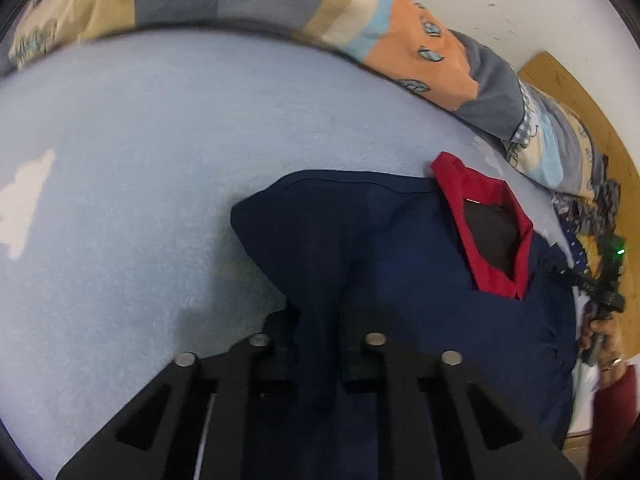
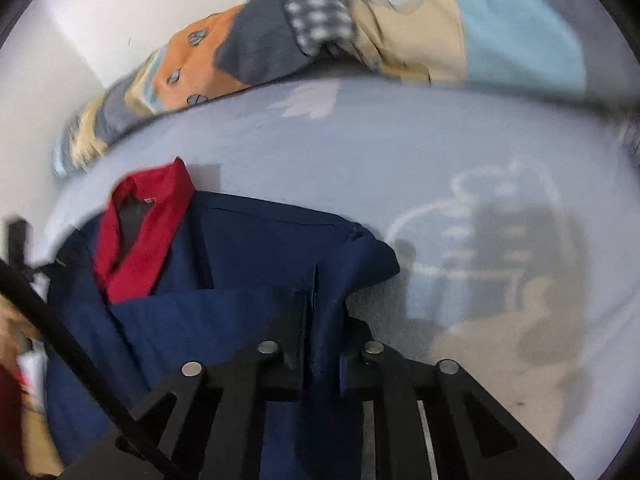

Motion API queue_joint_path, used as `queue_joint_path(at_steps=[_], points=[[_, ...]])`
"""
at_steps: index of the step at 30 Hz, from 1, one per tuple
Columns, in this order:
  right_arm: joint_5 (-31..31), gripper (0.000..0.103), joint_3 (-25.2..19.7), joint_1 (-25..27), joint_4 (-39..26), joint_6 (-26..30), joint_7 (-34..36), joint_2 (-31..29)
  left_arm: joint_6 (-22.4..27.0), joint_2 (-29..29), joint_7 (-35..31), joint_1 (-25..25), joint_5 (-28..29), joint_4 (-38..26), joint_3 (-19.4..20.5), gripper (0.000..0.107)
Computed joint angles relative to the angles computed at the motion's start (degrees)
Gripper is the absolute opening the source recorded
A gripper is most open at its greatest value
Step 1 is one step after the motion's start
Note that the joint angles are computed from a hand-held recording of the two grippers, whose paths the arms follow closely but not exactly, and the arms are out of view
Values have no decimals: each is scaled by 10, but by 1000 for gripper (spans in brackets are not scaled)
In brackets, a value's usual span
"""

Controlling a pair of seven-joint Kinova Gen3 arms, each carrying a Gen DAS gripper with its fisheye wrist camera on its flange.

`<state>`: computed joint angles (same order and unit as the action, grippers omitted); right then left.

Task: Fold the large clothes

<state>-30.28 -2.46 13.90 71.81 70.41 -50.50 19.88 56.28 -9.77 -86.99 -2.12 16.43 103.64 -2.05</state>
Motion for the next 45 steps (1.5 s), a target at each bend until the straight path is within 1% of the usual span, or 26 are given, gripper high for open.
queue_joint_path(at_steps=[2,4,5,6,8,9,10,12,15,20,22,24,26,27,28,29,30,31,32,34,36,38,40,43,44,45], points=[[30,10,29,-45,36,-47,31,-47,-9,-16,36,-22,-47,-1,53,11],[32,9,69,-91,72,-93,44,-83,-11,-30,80,-39,-93,-7,100,10],[35,9,77,-103,88,-117,49,-100,-13,-39,97,-52,-117,-11,126,10],[46,9,73,-109,101,-140,56,-117,-12,-46,114,-54,-140,-15,142,9],[70,9,35,-90,120,-183,48,-139,-7,-57,147,-41,-186,-27,158,9],[80,8,22,-82,124,-195,46,-146,-3,-58,166,-27,-206,-34,157,9],[90,8,18,-85,132,-212,49,-156,1,-56,183,-2,-222,-43,145,9],[107,8,22,-99,135,-230,47,-171,11,-54,209,31,-252,-61,129,9],[107,8,29,-109,123,-237,48,-178,21,-52,220,35,-264,-88,125,9],[125,8,32,-124,77,-238,11,-164,23,-38,220,35,-283,-123,111,9],[139,8,35,-136,55,-244,-19,-150,16,-22,227,66,-294,-138,79,9],[132,8,72,-169,14,-224,-35,-119,21,4,233,117,-299,-156,27,9],[103,8,125,-206,-20,-194,-29,-83,27,35,248,170,-313,-161,-22,12],[101,9,152,-230,-25,-188,-29,-66,35,55,265,196,-334,-159,-42,21],[107,10,178,-256,-23,-191,-39,-55,38,70,287,212,-358,-153,-51,26],[121,13,204,-283,-17,-198,-58,-39,38,87,308,217,-381,-142,-54,32],[137,22,231,-307,-18,-196,-81,-19,48,104,330,212,-404,-135,-46,41],[146,29,257,-325,-19,-195,-104,1,52,114,348,196,-420,-126,-29,48],[146,32,284,-340,-16,-199,-120,13,47,116,365,170,-426,-109,-7,60],[118,32,308,-337,-5,-208,-123,20,9,87,378,117,-411,-75,26,62],[88,34,291,-312,21,-236,-88,-11,-8,50,371,67,-397,-56,56,62],[73,34,240,-275,39,-226,-42,-58,-30,1,353,53,-387,-37,67,63],[31,47,187,-226,59,-184,5,-100,-27,-32,306,59,-347,-29,61,64],[-22,48,122,-146,90,-115,67,-123,-17,-71,251,73,-296,1,68,66],[-24,48,99,-121,95,-91,73,-119,-16,-73,240,73,-293,11,73,66],[-15,48,86,-106,103,-77,71,-117,-12,-69,239,69,-298,19,88,66]])
